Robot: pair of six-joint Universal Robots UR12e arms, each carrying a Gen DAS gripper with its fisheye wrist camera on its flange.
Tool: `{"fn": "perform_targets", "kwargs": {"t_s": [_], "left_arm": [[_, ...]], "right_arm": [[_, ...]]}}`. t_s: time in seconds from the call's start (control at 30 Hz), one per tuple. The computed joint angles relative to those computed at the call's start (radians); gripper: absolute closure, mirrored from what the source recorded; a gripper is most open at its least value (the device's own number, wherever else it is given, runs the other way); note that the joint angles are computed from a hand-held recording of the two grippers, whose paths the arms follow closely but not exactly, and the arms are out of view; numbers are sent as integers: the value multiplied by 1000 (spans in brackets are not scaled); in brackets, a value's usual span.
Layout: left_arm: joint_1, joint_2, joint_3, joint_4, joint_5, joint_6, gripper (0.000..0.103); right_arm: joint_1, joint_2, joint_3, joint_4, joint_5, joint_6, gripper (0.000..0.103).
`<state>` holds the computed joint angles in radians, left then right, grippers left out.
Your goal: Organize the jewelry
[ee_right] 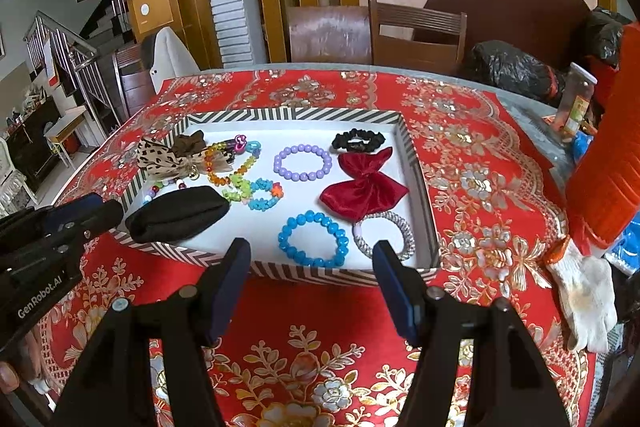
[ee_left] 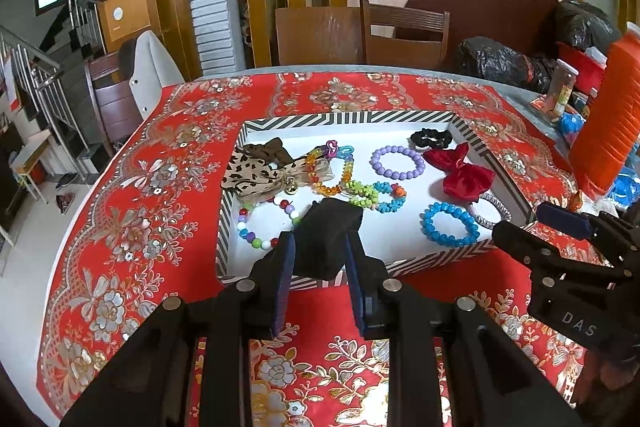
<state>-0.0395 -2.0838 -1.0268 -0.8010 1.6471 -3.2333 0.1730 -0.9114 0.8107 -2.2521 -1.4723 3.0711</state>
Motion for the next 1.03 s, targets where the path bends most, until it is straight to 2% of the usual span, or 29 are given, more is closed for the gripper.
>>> {"fn": "perform_targets", "kwargs": {"t_s": [0.67,0.8,0.93,1.03], "left_arm": [[1,0,1,-9,-6,1,77],[2,-1,2,-10,-18,-3,77],[11,0,-2,-4,-61,-19,77],[11,-3,2,-8,-57,-23,77]], "right_arm": [[2,-1,3,3,11,2,37],[1,0,3,6,12,-1,37],[-1,-1,5,9,14,4,37],[-5,-3,7,9,16,9,37]]}}
